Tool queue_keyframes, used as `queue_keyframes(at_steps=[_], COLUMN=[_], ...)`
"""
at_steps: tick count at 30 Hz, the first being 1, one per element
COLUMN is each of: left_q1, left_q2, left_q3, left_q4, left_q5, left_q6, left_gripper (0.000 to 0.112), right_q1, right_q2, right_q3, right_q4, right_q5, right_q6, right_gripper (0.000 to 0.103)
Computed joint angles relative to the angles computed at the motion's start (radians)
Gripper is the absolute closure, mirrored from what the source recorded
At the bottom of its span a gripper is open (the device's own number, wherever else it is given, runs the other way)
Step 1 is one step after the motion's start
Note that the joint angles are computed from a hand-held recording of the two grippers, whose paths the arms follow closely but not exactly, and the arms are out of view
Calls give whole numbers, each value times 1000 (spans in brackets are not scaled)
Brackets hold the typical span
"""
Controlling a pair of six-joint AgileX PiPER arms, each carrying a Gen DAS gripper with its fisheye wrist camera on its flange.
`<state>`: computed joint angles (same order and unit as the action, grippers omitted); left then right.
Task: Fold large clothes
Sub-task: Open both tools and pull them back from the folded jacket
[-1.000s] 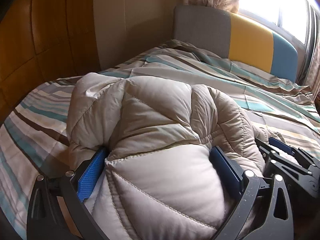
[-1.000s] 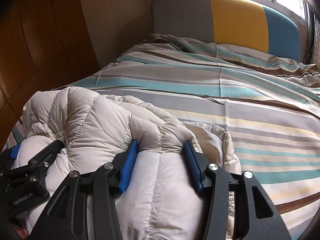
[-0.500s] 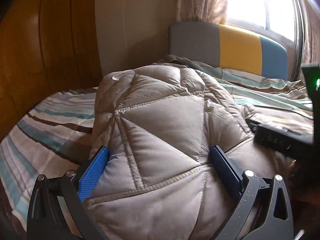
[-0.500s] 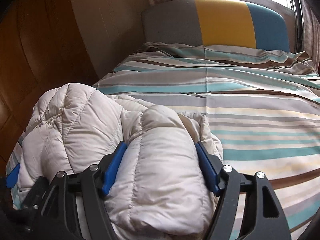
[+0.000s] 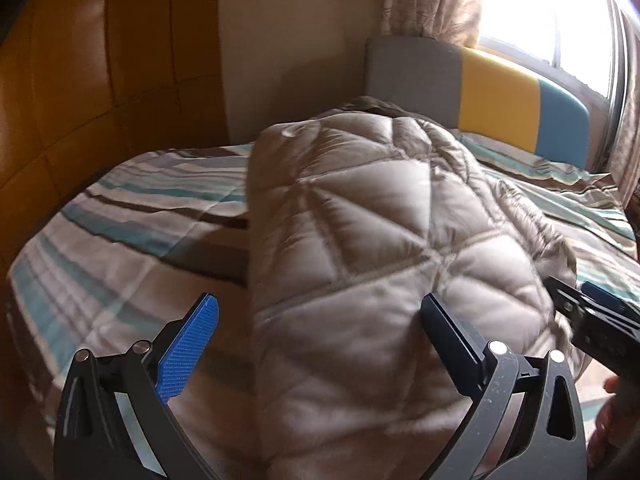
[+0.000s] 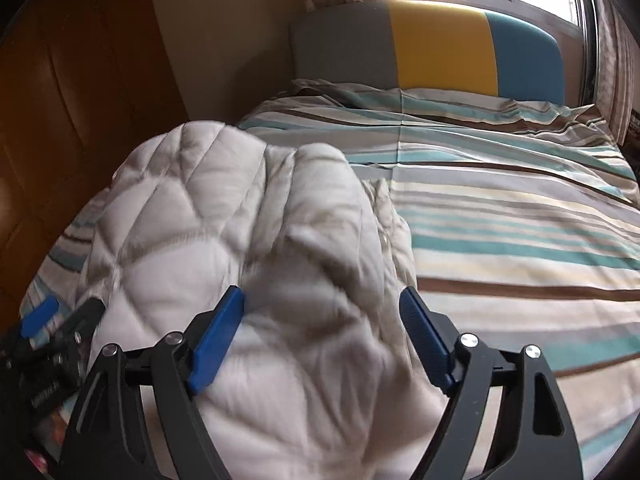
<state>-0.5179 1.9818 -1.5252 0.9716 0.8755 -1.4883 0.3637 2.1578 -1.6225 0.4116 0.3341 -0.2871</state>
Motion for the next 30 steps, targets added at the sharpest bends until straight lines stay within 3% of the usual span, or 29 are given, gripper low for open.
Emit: queue_keyframes(at_steps=[3,10,12,19,27,30], left_q1=[-34,-105,-130,-241,-336,-362], left_q2=[-33,-153,-183,-267,-358,-360], left_q3=[30,187,221,314,417,420], left_q4=[-15,-14,-6,29,32,38], left_q5=[75,108,129,238,307,328], left_q6=[-17,-123,-161,-226,-292,-302], left_gripper=[12,12,12,12,12,12], right_q1=[5,28,30,62,107,119], right_q2=[-79,-231,-268,-404,-526,-569], right_q3=[131,361,422,620,757,787], right_q4=[62,215,340,582,682,609], right_q5=[-58,-123,-133,-176,-220,-243], right_q6=[-77,-277,-409,-635,-722,-649], right_gripper=[21,10,10,2,2,2])
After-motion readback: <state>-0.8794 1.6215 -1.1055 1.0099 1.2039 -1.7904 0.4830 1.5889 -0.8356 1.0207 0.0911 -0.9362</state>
